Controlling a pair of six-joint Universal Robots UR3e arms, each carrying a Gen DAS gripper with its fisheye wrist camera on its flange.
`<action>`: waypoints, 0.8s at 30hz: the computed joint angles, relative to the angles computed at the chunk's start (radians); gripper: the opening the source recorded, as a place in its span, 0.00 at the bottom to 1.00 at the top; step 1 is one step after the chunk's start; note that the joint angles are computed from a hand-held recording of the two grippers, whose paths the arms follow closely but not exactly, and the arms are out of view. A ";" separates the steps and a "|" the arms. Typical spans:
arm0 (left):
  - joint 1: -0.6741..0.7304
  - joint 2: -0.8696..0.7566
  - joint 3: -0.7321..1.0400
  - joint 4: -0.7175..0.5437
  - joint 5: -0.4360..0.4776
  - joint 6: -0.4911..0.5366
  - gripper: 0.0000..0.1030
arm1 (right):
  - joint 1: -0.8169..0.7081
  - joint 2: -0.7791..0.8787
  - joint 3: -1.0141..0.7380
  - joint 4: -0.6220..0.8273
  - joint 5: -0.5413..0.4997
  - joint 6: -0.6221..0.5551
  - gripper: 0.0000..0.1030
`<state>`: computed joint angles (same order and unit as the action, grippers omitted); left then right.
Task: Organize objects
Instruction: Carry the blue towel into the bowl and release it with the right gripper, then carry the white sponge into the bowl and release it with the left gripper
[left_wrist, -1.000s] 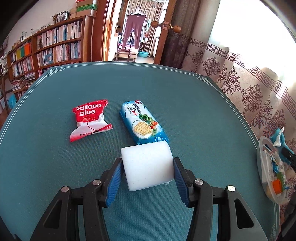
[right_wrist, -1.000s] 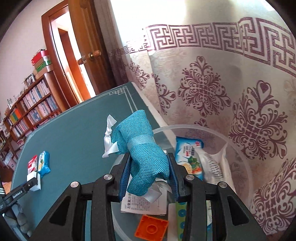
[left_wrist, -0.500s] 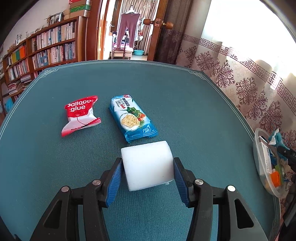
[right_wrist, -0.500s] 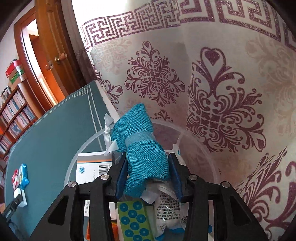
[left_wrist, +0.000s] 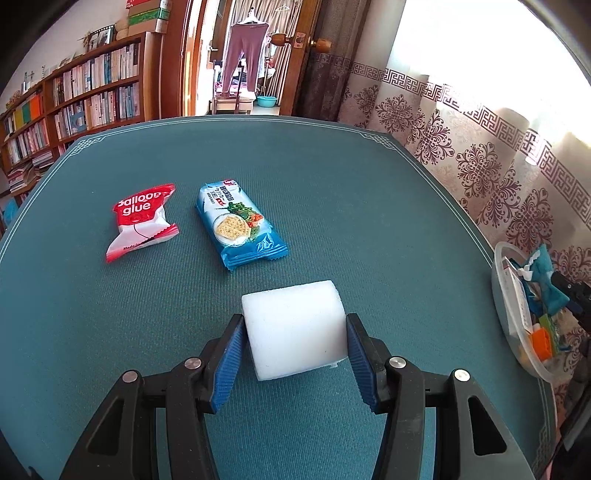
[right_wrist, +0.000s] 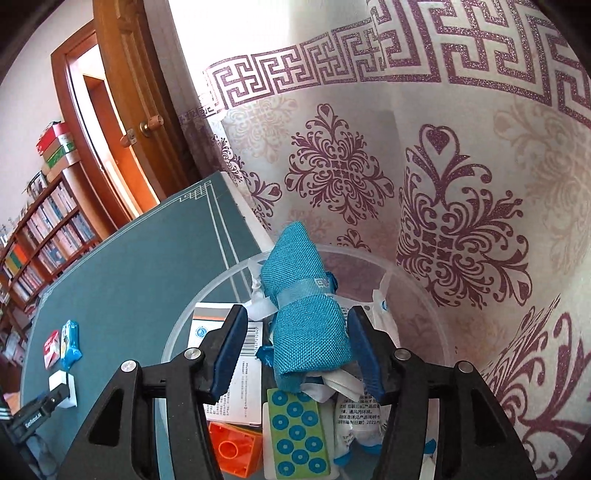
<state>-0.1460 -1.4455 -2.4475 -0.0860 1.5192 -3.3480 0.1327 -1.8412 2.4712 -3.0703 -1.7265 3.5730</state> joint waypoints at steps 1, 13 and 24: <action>-0.005 -0.001 0.004 -0.005 -0.003 -0.003 0.55 | 0.011 0.011 -0.003 -0.012 -0.015 0.005 0.56; -0.205 -0.133 0.170 -0.045 0.038 -0.052 0.55 | 0.212 0.119 0.006 -0.202 -0.242 -0.077 0.56; -0.448 -0.354 0.470 -0.092 0.056 -0.029 0.55 | 0.160 0.090 0.111 -0.313 -0.174 -0.120 0.56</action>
